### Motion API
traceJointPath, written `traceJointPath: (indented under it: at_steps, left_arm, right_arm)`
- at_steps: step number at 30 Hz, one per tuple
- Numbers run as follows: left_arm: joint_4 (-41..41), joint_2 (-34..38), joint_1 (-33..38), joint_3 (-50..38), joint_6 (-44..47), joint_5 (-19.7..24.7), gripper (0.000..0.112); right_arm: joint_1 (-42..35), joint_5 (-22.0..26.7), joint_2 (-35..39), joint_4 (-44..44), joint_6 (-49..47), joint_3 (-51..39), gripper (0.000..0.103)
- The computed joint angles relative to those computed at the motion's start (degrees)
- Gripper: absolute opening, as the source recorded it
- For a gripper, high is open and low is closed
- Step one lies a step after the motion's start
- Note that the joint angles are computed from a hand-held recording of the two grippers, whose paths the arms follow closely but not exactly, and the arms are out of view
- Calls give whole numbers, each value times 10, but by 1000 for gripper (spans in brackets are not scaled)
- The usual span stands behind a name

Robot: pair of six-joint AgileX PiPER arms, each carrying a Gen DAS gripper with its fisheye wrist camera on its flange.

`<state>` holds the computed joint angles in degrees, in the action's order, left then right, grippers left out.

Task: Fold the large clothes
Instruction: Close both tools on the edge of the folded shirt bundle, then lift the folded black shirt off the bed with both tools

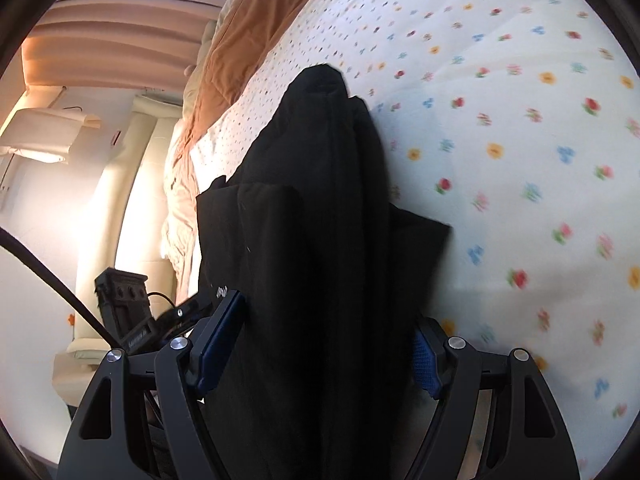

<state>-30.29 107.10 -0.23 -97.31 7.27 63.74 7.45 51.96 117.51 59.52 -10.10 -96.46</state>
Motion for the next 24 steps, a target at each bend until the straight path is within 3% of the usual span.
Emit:
traceJointPath:
  at_steps: [3, 7, 10, 13, 20, 24]
  left_arm:
    - [18, 0, -11, -6, -6, -3, 64]
    - [-12, 27, 8, -19, -12, 1, 64]
    - [-70, 48, 40, -7, 1, 9, 64]
    - [-125, 61, 61, 10, 6, 18, 64]
    - [-121, 19, 52, 19, 1, 18, 44]
    - [-132, -14, 51, 20, -2, 23, 44]
  right_arm:
    - [6, -6, 21, -2, 8, -27, 73]
    - [6, -33, 19, 9, -4, -3, 38]
    - [-3, -42, 8, 73, -67, 42, 28]
    - [-2, -51, -4, 97, -92, 67, 23]
    - [20, -75, -50, 71, -93, 81, 13]
    - [32, -88, -92, 58, -92, 103, 13]
